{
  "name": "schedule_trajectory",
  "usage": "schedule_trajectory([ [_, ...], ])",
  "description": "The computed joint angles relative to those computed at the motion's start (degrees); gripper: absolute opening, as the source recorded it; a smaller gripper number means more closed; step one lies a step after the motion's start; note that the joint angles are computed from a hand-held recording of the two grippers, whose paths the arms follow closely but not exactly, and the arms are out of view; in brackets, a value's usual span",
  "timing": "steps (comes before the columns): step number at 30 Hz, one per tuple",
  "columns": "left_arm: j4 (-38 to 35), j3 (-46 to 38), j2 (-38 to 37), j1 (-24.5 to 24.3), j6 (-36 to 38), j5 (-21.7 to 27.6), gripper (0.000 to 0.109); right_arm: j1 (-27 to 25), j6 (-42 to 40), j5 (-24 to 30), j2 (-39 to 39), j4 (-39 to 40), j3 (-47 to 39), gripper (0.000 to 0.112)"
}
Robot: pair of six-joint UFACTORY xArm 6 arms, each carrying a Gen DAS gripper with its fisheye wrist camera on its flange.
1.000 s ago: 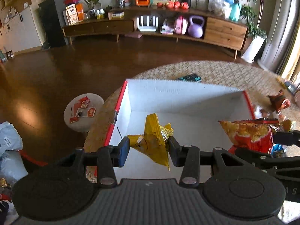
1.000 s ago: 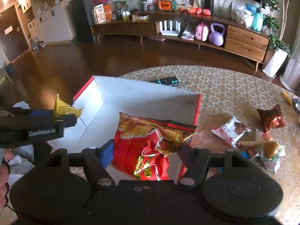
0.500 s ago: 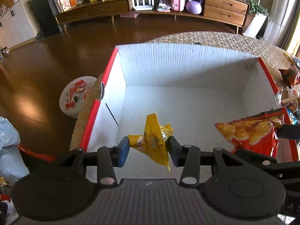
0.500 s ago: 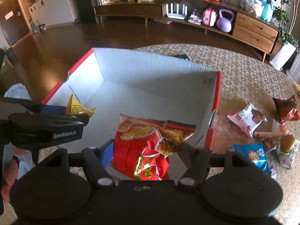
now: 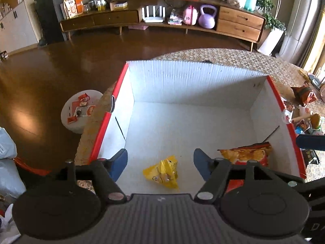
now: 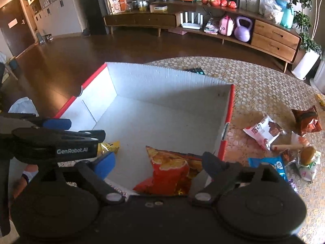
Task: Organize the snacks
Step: 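Open the right tool to drop the red chip bag into the box, then move both tools back from the box toward the snack pile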
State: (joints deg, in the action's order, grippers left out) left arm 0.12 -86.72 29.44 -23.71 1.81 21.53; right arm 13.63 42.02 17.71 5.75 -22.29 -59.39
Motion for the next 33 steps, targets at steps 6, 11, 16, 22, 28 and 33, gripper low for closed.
schedule_trajectory([
  [6,0.98,4.52,-3.92,-0.76,0.19,-3.33,0.073,-0.08,1.75,-0.72,-4.52,-2.16,3.29,0.100],
  [11,0.46,7.93,-7.23,-1.70,0.58,-5.20,0.073,-0.15,4.33,-0.77,-8.90,-5.06,6.40,0.101],
  [16,0.64,11.12,-10.44,-2.56,0.90,-6.43,0.074,-0.50,6.50,-1.05,-13.03,-7.23,9.53,0.101],
  [22,2.44,14.97,-14.46,-3.62,-1.50,-7.71,0.074,-1.36,6.71,-1.93,-19.19,-7.38,14.54,0.102],
  [28,-3.54,18.27,-18.08,-5.65,2.77,-8.63,0.074,-2.50,6.04,-2.50,-26.47,-7.02,20.48,0.102],
  [33,-8.48,20.84,-20.59,-8.38,6.76,-10.79,0.086,-4.51,3.42,-3.27,-32.84,-4.51,25.65,0.103],
])
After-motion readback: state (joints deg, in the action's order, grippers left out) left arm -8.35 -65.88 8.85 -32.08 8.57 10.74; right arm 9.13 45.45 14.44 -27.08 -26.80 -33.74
